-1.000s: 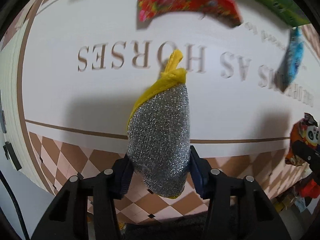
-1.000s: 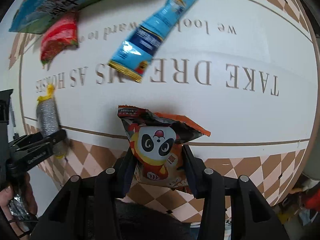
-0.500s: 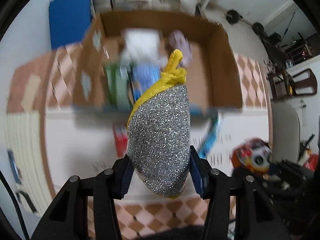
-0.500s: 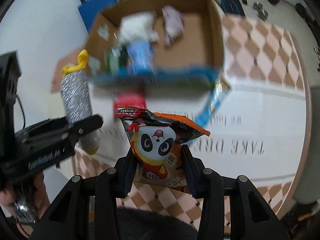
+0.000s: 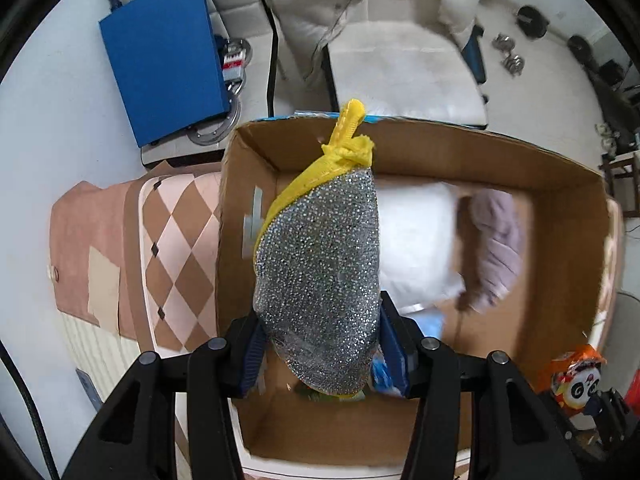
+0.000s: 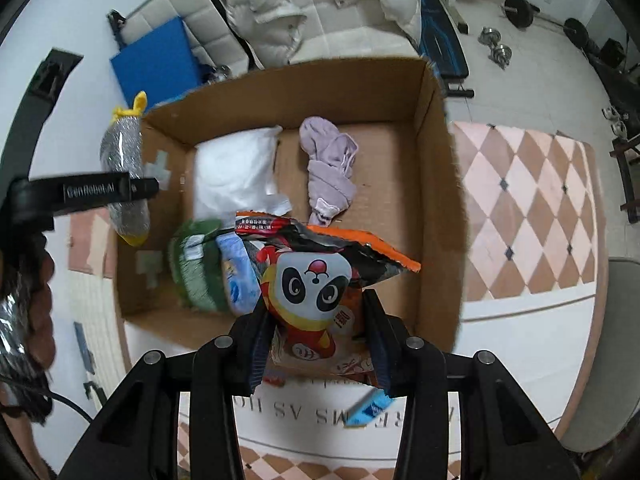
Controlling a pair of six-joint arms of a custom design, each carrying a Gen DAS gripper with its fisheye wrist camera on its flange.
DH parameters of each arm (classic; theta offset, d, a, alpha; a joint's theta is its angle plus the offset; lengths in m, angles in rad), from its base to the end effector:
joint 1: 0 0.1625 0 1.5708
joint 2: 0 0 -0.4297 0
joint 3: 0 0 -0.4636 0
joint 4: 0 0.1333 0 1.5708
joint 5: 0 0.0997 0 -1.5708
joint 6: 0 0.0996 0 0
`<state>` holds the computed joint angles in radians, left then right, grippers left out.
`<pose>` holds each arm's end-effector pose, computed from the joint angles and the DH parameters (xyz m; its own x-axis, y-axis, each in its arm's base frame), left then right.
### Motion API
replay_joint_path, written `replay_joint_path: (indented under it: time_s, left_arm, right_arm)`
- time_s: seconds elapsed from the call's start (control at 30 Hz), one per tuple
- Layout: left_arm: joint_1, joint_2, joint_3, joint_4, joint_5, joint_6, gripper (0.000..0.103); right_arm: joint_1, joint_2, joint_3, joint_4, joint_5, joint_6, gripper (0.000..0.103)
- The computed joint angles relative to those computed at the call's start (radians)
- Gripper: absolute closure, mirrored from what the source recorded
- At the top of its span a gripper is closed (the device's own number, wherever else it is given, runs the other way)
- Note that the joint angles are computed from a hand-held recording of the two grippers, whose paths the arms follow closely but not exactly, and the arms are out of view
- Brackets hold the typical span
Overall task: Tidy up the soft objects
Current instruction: 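Drop the scrubber into the box with the left tool while the right tool drops the panda bag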
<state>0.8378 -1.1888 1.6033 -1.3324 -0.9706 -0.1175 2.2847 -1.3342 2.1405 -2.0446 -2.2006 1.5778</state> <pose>-0.2698 -0.5830 0.2487 -0.4434 0.7324 -0.5168 0.4828 0.6809 0.5507 0.3770 -0.3212 0.1370 -0.6155 0.7191 0.3225 0.4892 0.6694 -0.5590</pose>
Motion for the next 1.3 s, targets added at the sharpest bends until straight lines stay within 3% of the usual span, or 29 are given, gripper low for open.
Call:
replay_joint_path:
  time_s: [0.13,0.33,0.63,0.7,0.77,0.83,1.0,1.07,1.2,1.3]
  left_arm:
    - [0.019,0.07,-0.039,0.075,0.029,-0.067,0.055]
    - [0.043,0.108,-0.055,0.092,0.029,-0.069,0.053]
    - [0.06,0.125,-0.087,0.137,0.001,-0.089,0.052]
    - [0.064,0.125,-0.1,0.141,-0.005,-0.105,0.049]
    - [0.06,0.109,-0.096,0.117,-0.001,-0.097,0.048]
    - [0.049,0.086,-0.086,0.092,0.006,-0.074,0.041]
    - [0.016,0.003,-0.045,0.02,-0.014,0.004,0.006]
    - [0.001,-0.048,-0.019,-0.009,-0.023,0.038,0.005]
    - [-0.023,-0.163,0.031,-0.028,-0.085,0.098,0.004]
    - [-0.059,-0.295,0.124,-0.083,-0.093,0.181,0.004]
  right_arm:
    - [-0.082,0.029,0.021,-0.058,0.029,-0.064,0.058]
    - [-0.159,0.066,0.05,-0.138,0.075,-0.138,0.058]
    - [-0.216,0.123,0.064,-0.202,0.139,-0.212,0.057]
    - [-0.221,0.124,0.061,-0.194,0.152,-0.217,0.049]
    - [-0.22,0.124,0.054,-0.188,0.145,-0.214,0.027]
    - [-0.202,0.125,0.039,-0.172,0.121,-0.196,0.025]
    - [-0.14,0.087,0.027,-0.129,0.082,-0.138,0.015]
    - [-0.1,0.076,0.014,-0.083,0.052,-0.1,0.0]
    - [-0.013,0.06,-0.007,-0.005,0.004,-0.002,0.0]
    - [0.056,0.033,0.002,0.023,-0.016,0.086,0.0]
